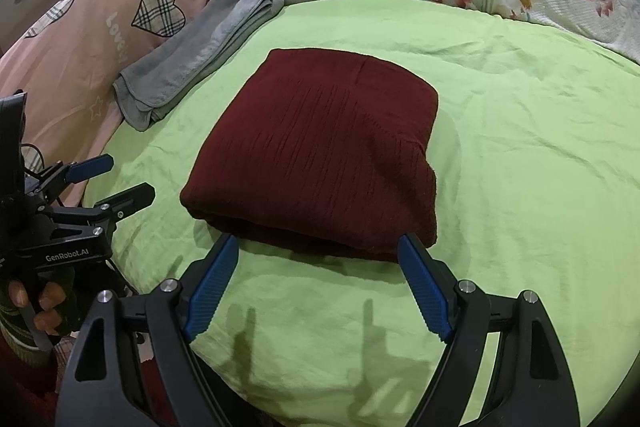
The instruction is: Fold large clothes
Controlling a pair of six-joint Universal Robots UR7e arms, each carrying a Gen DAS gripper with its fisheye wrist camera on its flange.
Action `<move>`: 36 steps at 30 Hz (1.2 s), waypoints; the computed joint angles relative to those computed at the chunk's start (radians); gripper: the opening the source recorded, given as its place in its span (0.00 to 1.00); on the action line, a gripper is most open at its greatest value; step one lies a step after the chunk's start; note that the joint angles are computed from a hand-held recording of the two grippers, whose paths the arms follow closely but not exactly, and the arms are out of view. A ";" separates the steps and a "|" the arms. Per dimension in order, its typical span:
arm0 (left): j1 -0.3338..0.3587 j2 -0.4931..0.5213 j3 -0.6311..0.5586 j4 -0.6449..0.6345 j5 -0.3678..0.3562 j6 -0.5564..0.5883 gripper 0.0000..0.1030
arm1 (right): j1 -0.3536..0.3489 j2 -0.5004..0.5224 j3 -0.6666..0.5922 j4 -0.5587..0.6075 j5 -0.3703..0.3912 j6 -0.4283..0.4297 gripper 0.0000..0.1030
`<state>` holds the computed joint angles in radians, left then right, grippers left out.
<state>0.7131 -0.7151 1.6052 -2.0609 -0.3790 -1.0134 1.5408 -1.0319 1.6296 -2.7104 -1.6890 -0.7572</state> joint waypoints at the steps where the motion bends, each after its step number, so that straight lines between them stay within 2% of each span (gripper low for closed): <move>1: 0.000 0.000 0.000 -0.004 0.001 0.005 0.90 | 0.000 0.001 -0.002 0.001 0.001 0.001 0.80; 36: -0.008 0.007 0.006 -0.053 -0.008 0.037 0.90 | 0.001 0.009 -0.018 0.013 -0.016 0.004 0.80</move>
<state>0.7056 -0.7077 1.6114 -2.1144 -0.3867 -0.9761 1.5418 -1.0228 1.6113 -2.6978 -1.7052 -0.7531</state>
